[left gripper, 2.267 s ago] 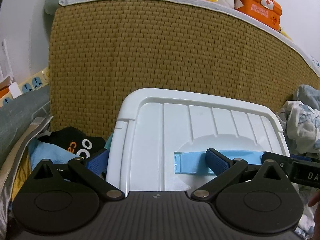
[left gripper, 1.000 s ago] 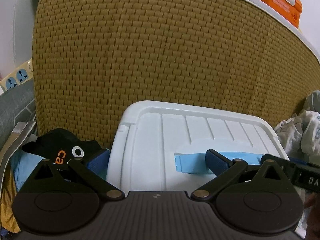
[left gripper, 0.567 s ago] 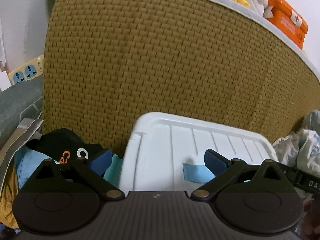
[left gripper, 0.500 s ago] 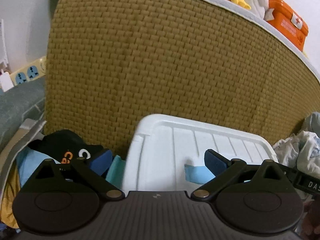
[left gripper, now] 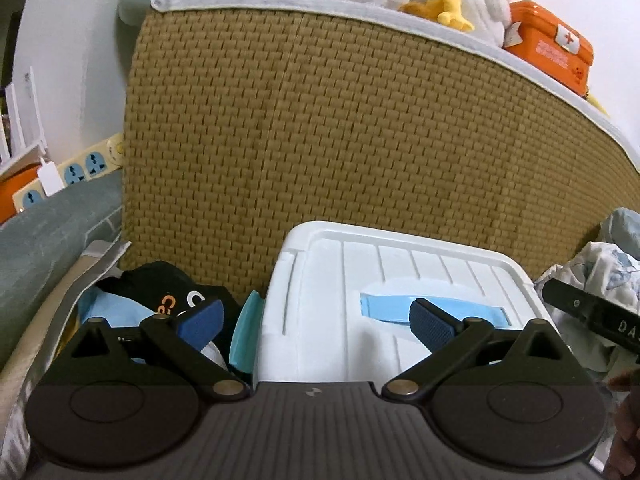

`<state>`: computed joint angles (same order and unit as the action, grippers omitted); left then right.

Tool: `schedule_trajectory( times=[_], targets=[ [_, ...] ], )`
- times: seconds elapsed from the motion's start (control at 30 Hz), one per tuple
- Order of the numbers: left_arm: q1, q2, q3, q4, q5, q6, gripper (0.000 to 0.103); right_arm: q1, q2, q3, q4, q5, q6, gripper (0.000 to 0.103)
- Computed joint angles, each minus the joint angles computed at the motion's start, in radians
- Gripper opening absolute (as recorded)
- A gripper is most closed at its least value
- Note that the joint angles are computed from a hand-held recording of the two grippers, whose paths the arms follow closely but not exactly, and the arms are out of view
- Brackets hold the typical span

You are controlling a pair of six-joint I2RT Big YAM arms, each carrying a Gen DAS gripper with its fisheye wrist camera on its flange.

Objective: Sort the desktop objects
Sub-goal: 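Lower the white lid onto the teal bin rim with both grippers, then open both grippers and pull them back from the lidded bin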

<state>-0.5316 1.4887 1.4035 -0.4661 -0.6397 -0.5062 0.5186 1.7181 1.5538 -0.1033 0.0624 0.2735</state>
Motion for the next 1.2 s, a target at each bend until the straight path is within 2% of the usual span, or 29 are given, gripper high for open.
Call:
schedule_trajectory(
  times=[0.37,0.5,0.7,0.83,0.97,1.2],
  targets=[
    [-0.096,-0.053,-0.081,-0.001,-0.098,0.004,0.103,0.049,-0.117,-0.176,0.079,0.027,-0.081,0.085],
    [-0.130,-0.077,-0.117,-0.021,-0.123,-0.023,0.103,0.066,-0.152,-0.223,0.062,0.028,-0.048,0.085],
    [-0.169,-0.111,-0.162,-0.016,-0.166,-0.040,0.103,0.107,-0.216,-0.313,0.091,0.068,-0.096,0.085],
    [-0.189,-0.126,-0.181,-0.038,-0.181,-0.070,0.103,0.123,-0.252,-0.358,0.097,0.083,-0.129,0.085],
    [-0.216,-0.138,-0.200,-0.063,-0.198,-0.102,0.103,0.130,-0.284,-0.399,0.090,0.090,-0.113,0.085],
    [-0.271,-0.148,-0.225,-0.085,-0.241,-0.107,0.103,0.151,-0.329,-0.455,0.086,0.104,-0.120,0.085]
  ],
)
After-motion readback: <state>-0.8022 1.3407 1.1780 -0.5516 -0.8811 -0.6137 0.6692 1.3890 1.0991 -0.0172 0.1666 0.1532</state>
